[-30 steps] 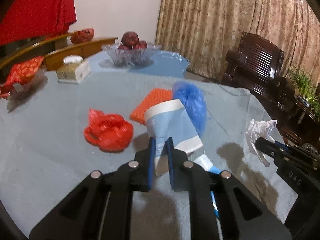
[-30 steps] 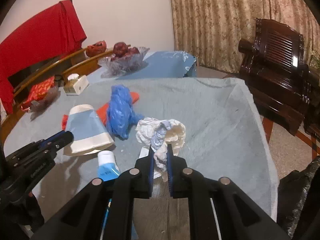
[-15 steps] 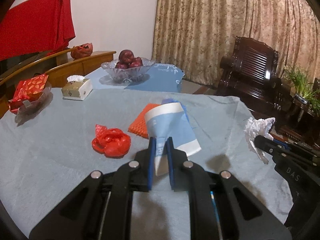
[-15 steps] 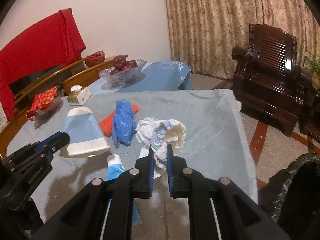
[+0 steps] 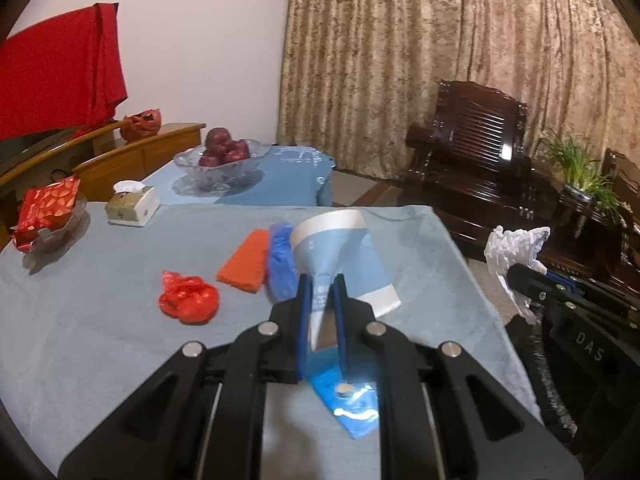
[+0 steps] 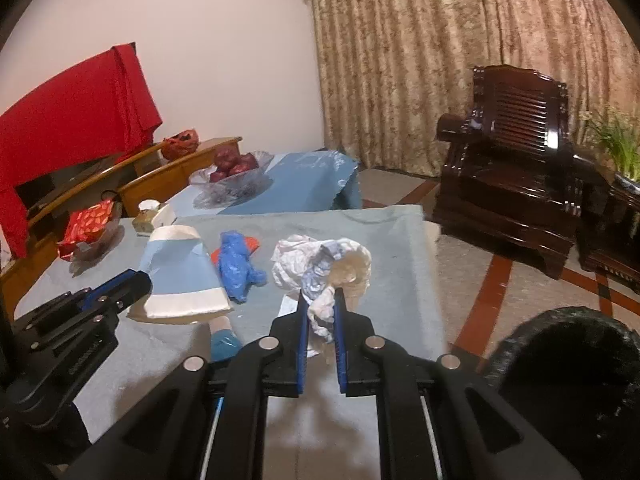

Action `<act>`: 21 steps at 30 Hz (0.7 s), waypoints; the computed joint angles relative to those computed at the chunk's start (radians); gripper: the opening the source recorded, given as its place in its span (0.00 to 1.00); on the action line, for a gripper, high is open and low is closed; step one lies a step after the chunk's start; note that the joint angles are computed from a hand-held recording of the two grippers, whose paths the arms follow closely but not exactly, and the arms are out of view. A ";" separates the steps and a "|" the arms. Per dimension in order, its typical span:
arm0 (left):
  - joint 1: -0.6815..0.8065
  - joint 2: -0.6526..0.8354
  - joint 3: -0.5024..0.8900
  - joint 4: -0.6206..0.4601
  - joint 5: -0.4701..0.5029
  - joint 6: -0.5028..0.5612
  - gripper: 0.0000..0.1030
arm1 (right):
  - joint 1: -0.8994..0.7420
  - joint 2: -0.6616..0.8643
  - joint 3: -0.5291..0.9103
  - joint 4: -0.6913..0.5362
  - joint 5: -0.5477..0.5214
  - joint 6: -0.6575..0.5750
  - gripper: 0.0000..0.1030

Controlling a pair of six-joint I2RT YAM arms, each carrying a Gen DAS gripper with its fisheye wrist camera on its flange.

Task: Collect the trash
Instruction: 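Carry the paper cup and white tissue from the table over the bin, then open both tools to drop the paper cup and tissue into the bin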

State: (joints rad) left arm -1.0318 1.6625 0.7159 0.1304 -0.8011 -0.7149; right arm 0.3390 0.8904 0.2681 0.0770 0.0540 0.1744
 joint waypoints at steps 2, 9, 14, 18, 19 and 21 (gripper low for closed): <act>-0.019 0.009 0.021 -0.011 -0.003 -0.003 0.10 | -0.046 -0.066 -0.011 -0.048 -0.029 -0.015 0.11; -0.093 0.079 0.128 -0.031 -0.008 -0.005 0.10 | -0.284 -0.288 -0.035 -0.250 -0.173 -0.104 0.11; -0.142 0.149 0.223 -0.044 0.004 0.008 0.10 | -0.547 -0.390 -0.033 -0.377 -0.340 -0.216 0.11; -0.172 0.214 0.304 -0.045 0.030 0.028 0.10 | -0.827 -0.419 -0.021 -0.469 -0.519 -0.366 0.11; -0.178 0.231 0.323 -0.042 0.037 0.032 0.10 | -0.896 -0.412 -0.017 -0.484 -0.562 -0.405 0.11; -0.195 0.278 0.378 -0.038 0.056 0.049 0.10 | -1.045 -0.375 -0.009 -0.506 -0.648 -0.499 0.11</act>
